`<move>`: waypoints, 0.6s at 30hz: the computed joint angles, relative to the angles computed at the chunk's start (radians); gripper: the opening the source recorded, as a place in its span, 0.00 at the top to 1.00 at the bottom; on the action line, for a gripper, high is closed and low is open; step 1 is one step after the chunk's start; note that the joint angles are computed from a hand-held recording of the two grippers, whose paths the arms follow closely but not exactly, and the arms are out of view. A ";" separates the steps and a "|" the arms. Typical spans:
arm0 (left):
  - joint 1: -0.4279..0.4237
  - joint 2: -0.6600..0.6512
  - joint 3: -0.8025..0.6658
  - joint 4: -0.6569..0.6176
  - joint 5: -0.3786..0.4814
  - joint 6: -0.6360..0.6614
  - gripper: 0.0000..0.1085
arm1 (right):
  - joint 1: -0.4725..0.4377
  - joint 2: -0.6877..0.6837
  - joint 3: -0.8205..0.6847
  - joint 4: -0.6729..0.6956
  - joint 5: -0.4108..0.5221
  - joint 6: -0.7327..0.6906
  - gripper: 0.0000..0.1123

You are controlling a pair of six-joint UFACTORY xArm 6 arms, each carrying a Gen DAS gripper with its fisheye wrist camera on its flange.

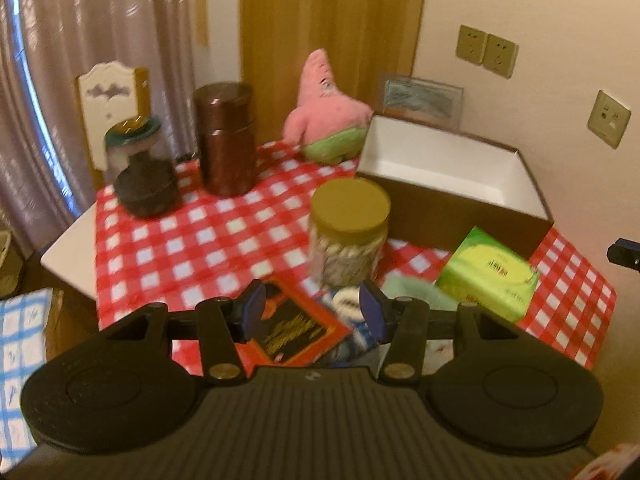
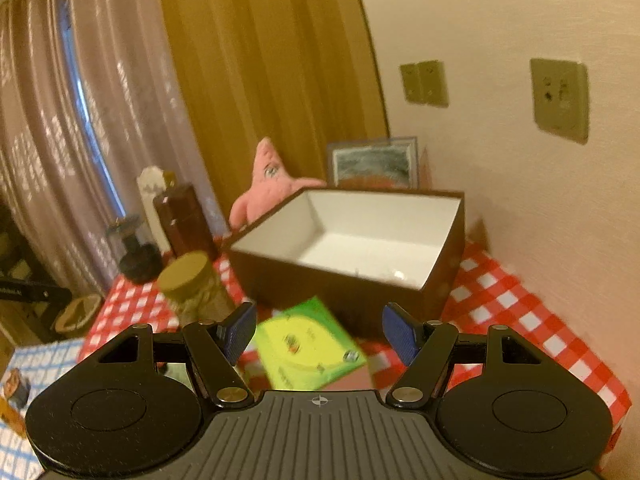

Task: Organize soft objects
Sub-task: 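Withdraw both open tools from the box back toward the pile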

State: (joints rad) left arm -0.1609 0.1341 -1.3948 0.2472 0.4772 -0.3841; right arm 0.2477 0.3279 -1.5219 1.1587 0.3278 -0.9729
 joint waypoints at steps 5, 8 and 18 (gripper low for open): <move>0.016 -0.077 0.111 0.015 0.001 -0.031 0.54 | 0.033 -0.020 0.053 -0.038 0.002 0.013 0.38; 0.019 -0.105 0.157 0.041 0.005 -0.055 0.54 | 0.051 -0.023 0.072 -0.059 0.013 0.011 0.38; 0.017 -0.133 0.259 0.082 -0.006 -0.062 0.54 | 0.117 0.000 0.108 -0.158 0.043 0.033 0.38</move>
State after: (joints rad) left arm -0.1437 0.0012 -1.1359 0.3293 0.4709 -0.4463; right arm 0.3648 0.3276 -1.4136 1.0010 0.3710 -0.9400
